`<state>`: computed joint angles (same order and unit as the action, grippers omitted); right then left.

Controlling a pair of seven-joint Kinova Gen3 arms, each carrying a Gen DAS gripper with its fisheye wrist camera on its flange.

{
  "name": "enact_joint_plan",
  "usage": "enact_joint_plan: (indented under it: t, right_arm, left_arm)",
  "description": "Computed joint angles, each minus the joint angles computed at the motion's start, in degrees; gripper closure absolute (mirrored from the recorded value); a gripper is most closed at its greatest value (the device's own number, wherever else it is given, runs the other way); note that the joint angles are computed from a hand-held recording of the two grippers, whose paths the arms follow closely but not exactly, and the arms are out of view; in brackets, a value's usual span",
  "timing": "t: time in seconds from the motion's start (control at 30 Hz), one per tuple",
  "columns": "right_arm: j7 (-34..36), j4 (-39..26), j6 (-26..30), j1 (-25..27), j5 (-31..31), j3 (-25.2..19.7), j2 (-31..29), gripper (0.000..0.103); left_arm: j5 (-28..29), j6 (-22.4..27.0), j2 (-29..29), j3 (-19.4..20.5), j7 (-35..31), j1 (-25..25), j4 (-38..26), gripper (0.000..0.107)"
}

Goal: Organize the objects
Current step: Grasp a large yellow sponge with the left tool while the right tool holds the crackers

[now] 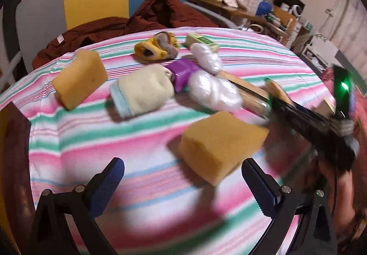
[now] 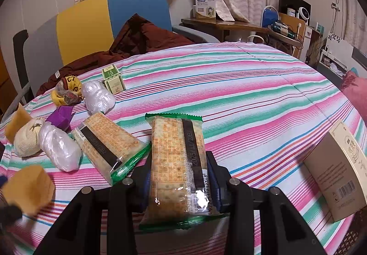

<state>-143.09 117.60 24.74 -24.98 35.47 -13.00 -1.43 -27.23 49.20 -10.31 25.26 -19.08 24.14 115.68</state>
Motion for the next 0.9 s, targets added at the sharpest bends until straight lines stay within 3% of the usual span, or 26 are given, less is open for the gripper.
enact_joint_plan:
  t: [0.13,0.3,0.47,0.63,0.73,0.77,0.87,0.9]
  right_arm:
    - [-0.5,0.5,-0.9,0.5,-0.4,0.2,-0.4,0.063]
    - [-0.3,0.6,-1.3,0.9,-0.8,0.0,-0.5,0.063]
    - [-0.2,0.7,-1.6,1.1,-0.9,-0.1,-0.5,0.063]
    - [-0.6,0.9,-2.0,1.2,-0.7,-0.1,-0.4,0.063]
    - [-0.9,1.0,-2.1,1.3,-0.5,-0.1,-0.4,0.063]
    - [-1.1,1.0,-2.1,1.2,-0.3,-0.1,-0.4,0.063]
    - [-1.5,0.9,-1.8,1.2,0.1,-0.2,-0.5,0.063]
    - [-2.1,0.9,-1.6,1.1,0.6,-0.3,-0.5,0.063]
  left_arm:
    - [-4.7,-3.0,-4.1,4.3,4.6,-0.9,2.9,0.005]
    - [-5.9,-3.2,-0.9,4.7,-0.1,-2.5,0.4,0.005]
    - [-6.5,-0.5,4.7,1.2,-8.0,1.1,-3.4,0.005]
    - [-4.5,-4.4,5.2,-2.3,-13.0,4.3,-1.9,0.005]
    - [-6.4,-6.8,4.7,-2.3,-10.7,5.7,-0.2,0.005]
    - [-7.4,-7.1,4.6,-1.4,-9.6,5.4,0.2,0.008]
    - [-8.9,-6.8,5.4,-1.3,-8.2,6.0,0.1,0.034]
    - [-7.9,-7.5,5.1,-1.5,-8.7,5.6,0.4,0.034]
